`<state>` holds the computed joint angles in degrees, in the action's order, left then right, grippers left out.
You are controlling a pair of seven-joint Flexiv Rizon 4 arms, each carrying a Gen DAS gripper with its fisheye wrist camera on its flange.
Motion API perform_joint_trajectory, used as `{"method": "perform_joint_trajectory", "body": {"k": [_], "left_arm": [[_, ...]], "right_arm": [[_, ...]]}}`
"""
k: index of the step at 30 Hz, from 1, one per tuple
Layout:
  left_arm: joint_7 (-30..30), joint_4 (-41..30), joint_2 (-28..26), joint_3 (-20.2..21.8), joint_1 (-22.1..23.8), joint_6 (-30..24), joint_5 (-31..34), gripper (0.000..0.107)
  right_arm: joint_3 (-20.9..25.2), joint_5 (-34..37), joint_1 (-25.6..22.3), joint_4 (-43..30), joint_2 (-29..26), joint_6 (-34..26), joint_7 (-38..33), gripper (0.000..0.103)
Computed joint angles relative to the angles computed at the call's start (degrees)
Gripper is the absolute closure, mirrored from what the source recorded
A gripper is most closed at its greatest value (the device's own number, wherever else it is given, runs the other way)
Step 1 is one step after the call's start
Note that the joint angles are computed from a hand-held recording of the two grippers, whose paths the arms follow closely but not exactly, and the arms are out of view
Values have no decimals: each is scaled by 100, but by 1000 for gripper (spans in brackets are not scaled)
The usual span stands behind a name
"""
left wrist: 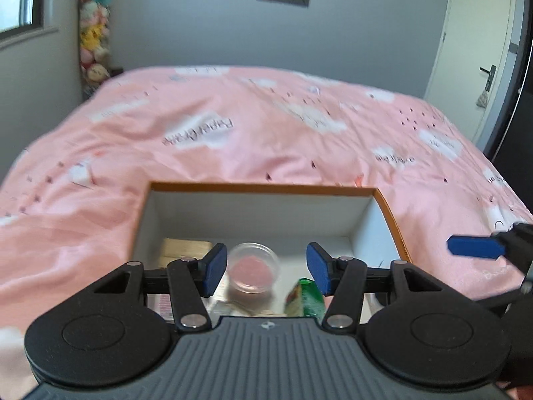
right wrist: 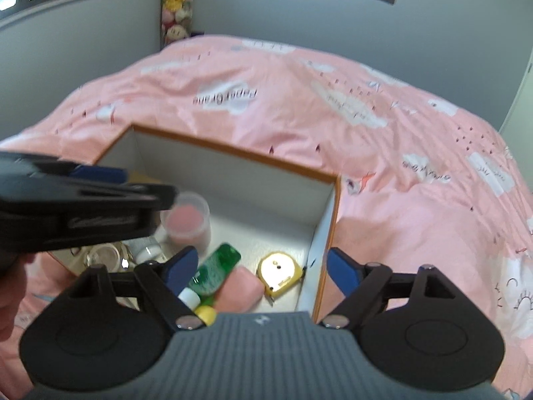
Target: Organize rigid objects
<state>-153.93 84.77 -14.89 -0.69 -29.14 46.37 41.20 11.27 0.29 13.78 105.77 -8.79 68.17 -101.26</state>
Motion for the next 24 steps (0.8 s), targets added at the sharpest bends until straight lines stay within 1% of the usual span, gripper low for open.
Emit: {"method": "perform_joint_trajectory", "body": {"k": [3, 5, 6, 8, 10, 11, 12, 13, 16, 17, 18, 20, 22, 23, 24], "left_arm": [[156, 189, 281, -32, -47, -117, 101, 43], [159, 227, 447, -95, -117, -440, 327, 43], [106, 222, 527, -144, -172, -669, 508, 43], [-25, 262, 660, -259, -225, -943, 811, 41], [-343, 337, 792, -385, -276, -1155, 1161, 37], [-524, 392, 855, -448, -294, -1226, 1342, 33], [-644, 440, 908, -520, -305, -1303, 1477, 25], [-731, 490, 957, -593, -316, -1366, 1596, 24], [-959, 556, 1046, -826, -375, -1764, 1845, 21], [-1063, 591, 1080, -889, -404, -1879, 1925, 18], [-1154, 623, 1105, -946, -424, -1961, 1985, 17], [-1257, 769, 1187, -1003, -405, -1917, 1999, 17], [-1276, 893, 1237, -1050, -361, -1882, 1832, 17], [-1302, 952, 1262, -1074, -348, -1906, 1760, 17], [-1348, 1000, 1277, -1101, -338, -1945, 1699, 16]], "right_arm": [[10, 37, 7, 152, 201, 235, 153, 17], [22, 106, 0, 284, 359, 427, 212, 17], [14, 106, 7, 345, 431, 509, 292, 17], [-2, 80, 23, 520, 617, 700, 537, 16], [-26, -61, 37, 756, 789, 961, 901, 16], [-36, -186, 27, 924, 904, 1119, 1135, 16], [-44, -351, 6, 1102, 990, 1330, 1403, 14], [-49, -516, -22, 1255, 1069, 1499, 1648, 12], [-21, -1083, -164, 1710, 1264, 1947, 2442, 11], [-6, -1223, -210, 1848, 1329, 2056, 2618, 11], [8, -1334, -242, 1963, 1388, 2133, 2747, 10], [28, -1485, -286, 2152, 1472, 2289, 2937, 10], [-30, -1367, -170, 2281, 1569, 2367, 2873, 10], [-5, -1414, -202, 2339, 1603, 2421, 2942, 9], [118, -1641, -389, 2419, 1621, 2529, 3194, 7]]}}
